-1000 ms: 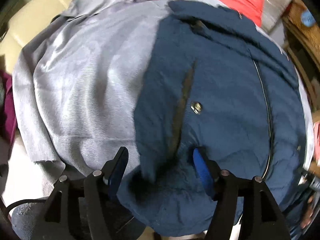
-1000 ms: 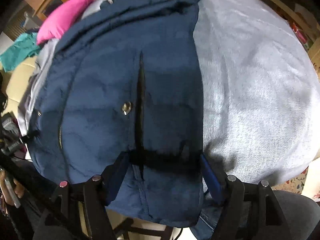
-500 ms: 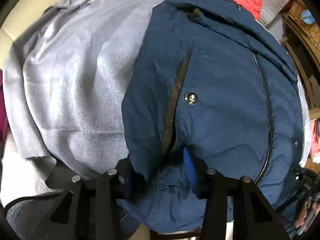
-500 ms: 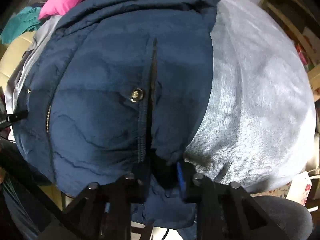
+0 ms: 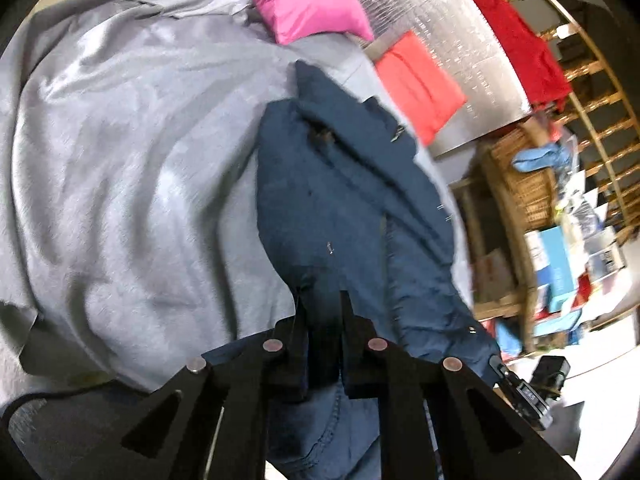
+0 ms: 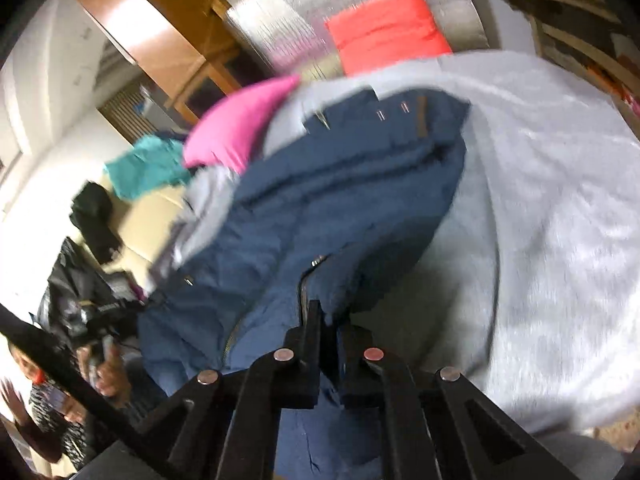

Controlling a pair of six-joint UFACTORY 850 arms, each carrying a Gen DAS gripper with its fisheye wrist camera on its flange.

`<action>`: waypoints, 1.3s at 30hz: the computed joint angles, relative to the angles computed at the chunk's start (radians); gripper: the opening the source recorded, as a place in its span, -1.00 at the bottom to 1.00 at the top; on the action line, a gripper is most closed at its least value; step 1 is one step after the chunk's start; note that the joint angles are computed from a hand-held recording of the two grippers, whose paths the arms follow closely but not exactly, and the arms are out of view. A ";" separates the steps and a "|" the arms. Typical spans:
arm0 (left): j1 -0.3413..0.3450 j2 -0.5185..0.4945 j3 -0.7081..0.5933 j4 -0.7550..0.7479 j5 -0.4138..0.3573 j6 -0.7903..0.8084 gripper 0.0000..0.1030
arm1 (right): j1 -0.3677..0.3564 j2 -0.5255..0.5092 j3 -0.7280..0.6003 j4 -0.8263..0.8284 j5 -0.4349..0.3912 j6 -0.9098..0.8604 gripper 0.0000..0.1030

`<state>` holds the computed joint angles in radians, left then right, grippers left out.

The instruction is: Fold large clothes

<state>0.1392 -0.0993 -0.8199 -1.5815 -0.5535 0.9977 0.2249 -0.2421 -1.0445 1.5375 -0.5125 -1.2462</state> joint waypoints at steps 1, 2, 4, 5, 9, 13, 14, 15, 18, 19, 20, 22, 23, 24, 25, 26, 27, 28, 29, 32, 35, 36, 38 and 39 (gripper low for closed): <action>-0.005 -0.001 -0.021 0.013 0.001 -0.021 -0.77 | -0.003 0.001 -0.010 0.024 -0.014 -0.017 -0.88; -0.003 -0.005 -0.041 0.019 -0.007 -0.027 -0.77 | -0.005 0.001 -0.022 0.049 -0.029 -0.037 -0.88; -0.015 -0.016 -0.086 0.046 0.000 -0.064 -0.77 | -0.012 -0.006 -0.050 0.055 -0.060 -0.032 -0.88; -0.015 -0.025 -0.111 0.063 0.002 -0.077 -0.77 | -0.021 -0.016 -0.075 0.047 -0.079 -0.021 -0.88; -0.017 -0.091 -0.236 0.102 0.001 -0.103 -0.77 | -0.044 -0.081 -0.165 0.074 -0.138 -0.005 -0.89; 0.012 -0.156 -0.349 0.167 -0.066 -0.191 -0.77 | -0.071 -0.166 -0.301 0.039 -0.174 0.102 -0.89; 0.014 -0.186 -0.395 0.178 -0.072 -0.215 -0.77 | -0.078 -0.179 -0.327 0.027 -0.184 0.132 -0.89; 0.017 -0.208 -0.428 0.190 -0.079 -0.238 -0.77 | -0.080 -0.213 -0.375 0.023 -0.189 0.166 -0.89; 0.014 -0.275 -0.528 0.234 -0.079 -0.305 -0.77 | -0.085 -0.304 -0.517 -0.036 -0.184 0.258 -0.89; 0.010 -0.299 -0.565 0.253 -0.070 -0.329 -0.77 | -0.087 -0.335 -0.567 -0.070 -0.185 0.300 -0.89; 0.007 -0.324 -0.601 0.272 -0.064 -0.359 -0.77 | -0.091 -0.370 -0.620 -0.100 -0.194 0.344 -0.89; 0.002 -0.383 -0.682 0.316 -0.061 -0.436 -0.77 | -0.094 -0.448 -0.739 -0.172 -0.206 0.440 -0.89; 0.000 -0.412 -0.720 0.340 -0.054 -0.470 -0.77 | -0.095 -0.492 -0.805 -0.214 -0.211 0.490 -0.89; -0.005 -0.443 -0.756 0.359 -0.039 -0.494 -0.77 | -0.096 -0.530 -0.860 -0.245 -0.216 0.529 -0.89; -0.009 -0.462 -0.780 0.374 -0.026 -0.509 -0.76 | -0.098 -0.583 -0.932 -0.278 -0.223 0.577 -0.89; -0.014 -0.483 -0.799 0.384 -0.005 -0.519 -0.76 | -0.103 -0.618 -0.978 -0.293 -0.228 0.602 -0.89; -0.018 -0.505 -0.808 0.381 0.021 -0.515 -0.76 | -0.104 -0.641 -0.999 -0.299 -0.224 0.611 -0.89; -0.021 -0.517 -0.816 0.393 0.037 -0.527 -0.76 | -0.108 -0.669 -1.025 -0.308 -0.224 0.629 -0.89; -0.023 -0.544 -0.835 0.433 0.048 -0.580 -0.76 | -0.113 -0.702 -1.060 -0.331 -0.240 0.677 -0.89; -0.010 -0.670 -0.987 0.523 -0.039 -0.741 -0.76 | -0.129 -0.802 -1.188 -0.369 -0.299 0.782 -0.89; -0.011 -0.760 -1.113 0.654 -0.099 -0.897 -0.74 | -0.130 -0.944 -1.407 -0.457 -0.344 0.927 -0.89; -0.013 -0.769 -1.122 0.668 -0.097 -0.913 -0.74 | -0.128 -0.966 -1.442 -0.478 -0.346 0.953 -0.89; -0.017 -0.777 -1.131 0.693 -0.099 -0.942 -0.72 | -0.122 -1.009 -1.505 -0.519 -0.345 0.996 -0.82; -0.016 -0.776 -1.131 0.692 -0.104 -0.941 -0.69 | -0.121 -1.024 -1.526 -0.528 -0.351 1.008 -0.82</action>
